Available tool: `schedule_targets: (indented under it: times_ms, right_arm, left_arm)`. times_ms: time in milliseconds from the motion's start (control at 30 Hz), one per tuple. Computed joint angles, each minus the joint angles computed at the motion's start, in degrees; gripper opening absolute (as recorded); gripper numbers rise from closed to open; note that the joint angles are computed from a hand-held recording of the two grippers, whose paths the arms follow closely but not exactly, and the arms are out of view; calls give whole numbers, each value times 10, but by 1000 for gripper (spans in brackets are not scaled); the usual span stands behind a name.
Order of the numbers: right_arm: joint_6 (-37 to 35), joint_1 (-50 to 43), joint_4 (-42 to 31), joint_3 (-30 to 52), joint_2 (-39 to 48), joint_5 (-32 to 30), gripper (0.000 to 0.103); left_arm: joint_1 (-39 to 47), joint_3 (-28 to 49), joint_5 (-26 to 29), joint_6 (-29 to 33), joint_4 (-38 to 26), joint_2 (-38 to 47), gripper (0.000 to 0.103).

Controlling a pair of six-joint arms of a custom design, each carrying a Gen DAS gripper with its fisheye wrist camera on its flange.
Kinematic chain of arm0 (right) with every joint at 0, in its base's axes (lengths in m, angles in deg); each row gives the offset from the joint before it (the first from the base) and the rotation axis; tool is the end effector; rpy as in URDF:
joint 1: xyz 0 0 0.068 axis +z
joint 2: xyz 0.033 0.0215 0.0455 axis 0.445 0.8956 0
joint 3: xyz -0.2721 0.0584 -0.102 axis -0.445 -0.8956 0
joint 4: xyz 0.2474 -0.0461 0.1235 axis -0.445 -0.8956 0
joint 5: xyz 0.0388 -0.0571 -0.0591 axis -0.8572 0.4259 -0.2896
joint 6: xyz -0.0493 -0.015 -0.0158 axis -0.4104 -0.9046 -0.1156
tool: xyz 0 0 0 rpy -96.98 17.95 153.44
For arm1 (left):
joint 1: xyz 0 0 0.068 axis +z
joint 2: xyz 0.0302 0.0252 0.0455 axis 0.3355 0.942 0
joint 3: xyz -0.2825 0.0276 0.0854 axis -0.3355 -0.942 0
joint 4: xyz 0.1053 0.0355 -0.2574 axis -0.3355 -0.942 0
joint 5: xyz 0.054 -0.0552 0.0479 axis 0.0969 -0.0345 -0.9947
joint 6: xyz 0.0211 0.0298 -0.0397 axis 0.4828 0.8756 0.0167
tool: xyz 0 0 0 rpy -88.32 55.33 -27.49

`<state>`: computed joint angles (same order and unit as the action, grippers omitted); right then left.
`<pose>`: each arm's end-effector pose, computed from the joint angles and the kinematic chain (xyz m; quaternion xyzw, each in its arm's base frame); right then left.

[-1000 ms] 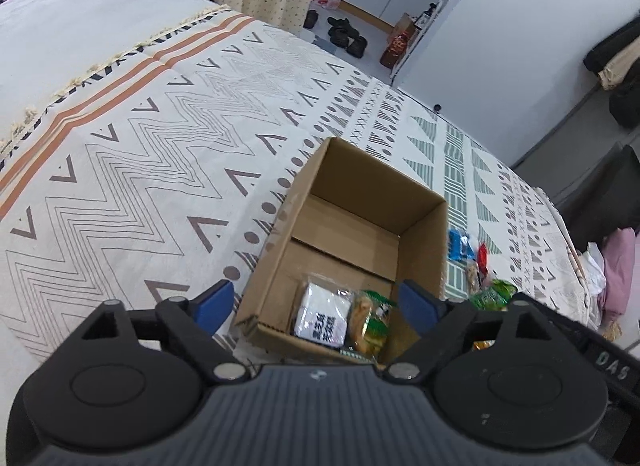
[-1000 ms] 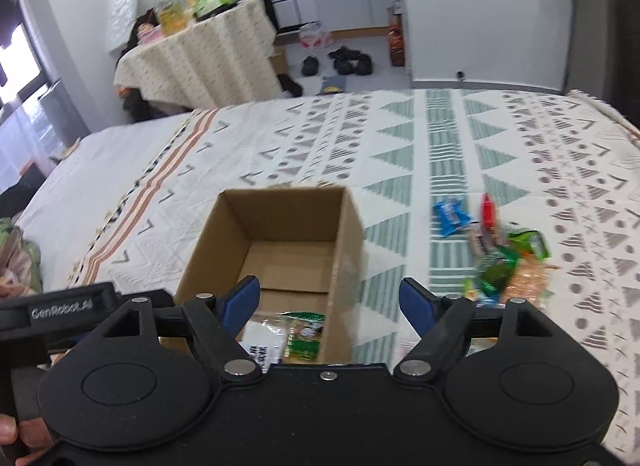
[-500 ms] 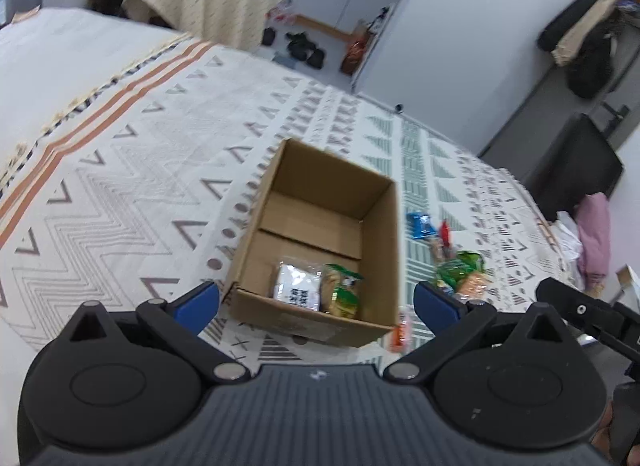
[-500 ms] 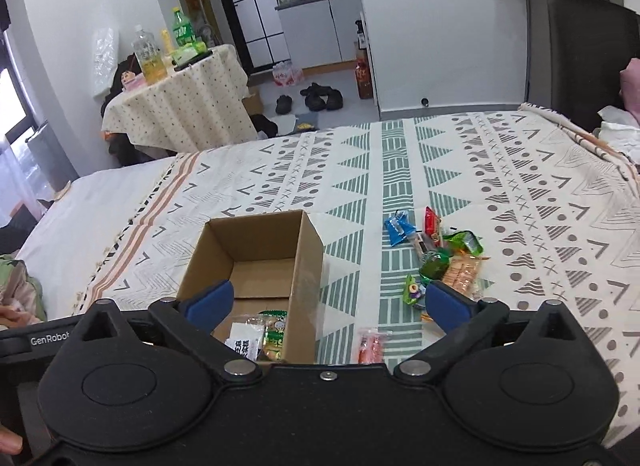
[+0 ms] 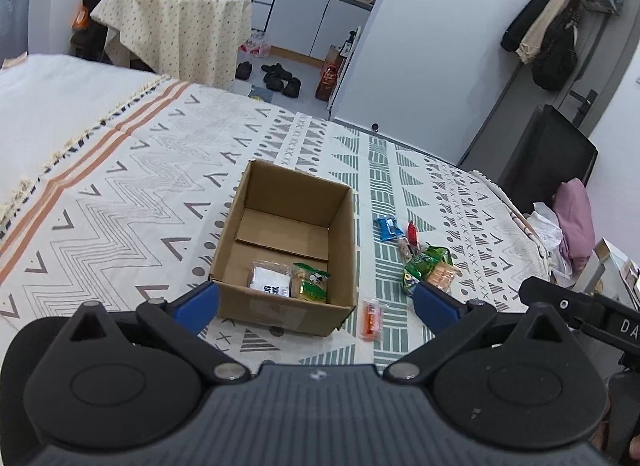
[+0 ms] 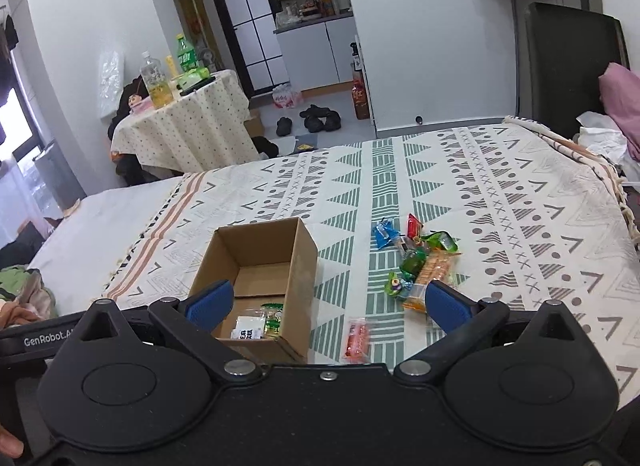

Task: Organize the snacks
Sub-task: 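Move both tools back toward the remaining snack pile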

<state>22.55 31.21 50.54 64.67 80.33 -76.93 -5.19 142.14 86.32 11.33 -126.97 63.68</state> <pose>0.2260 0.0152 0.3480 0.1704 0.8826 0.0604 0.4340 0.2932 -0.1393 0.3582 0.0779 0.9115 -0.1868 0.3581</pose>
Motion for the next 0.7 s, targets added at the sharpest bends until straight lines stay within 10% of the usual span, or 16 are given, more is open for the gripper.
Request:
schedule_targets:
  times_ms: [700]
  right_arm:
    - [-47,-177,48,-90,-95,-126,103]
  left_arm:
    - [-132,49,-133,-33,-46,30,103]
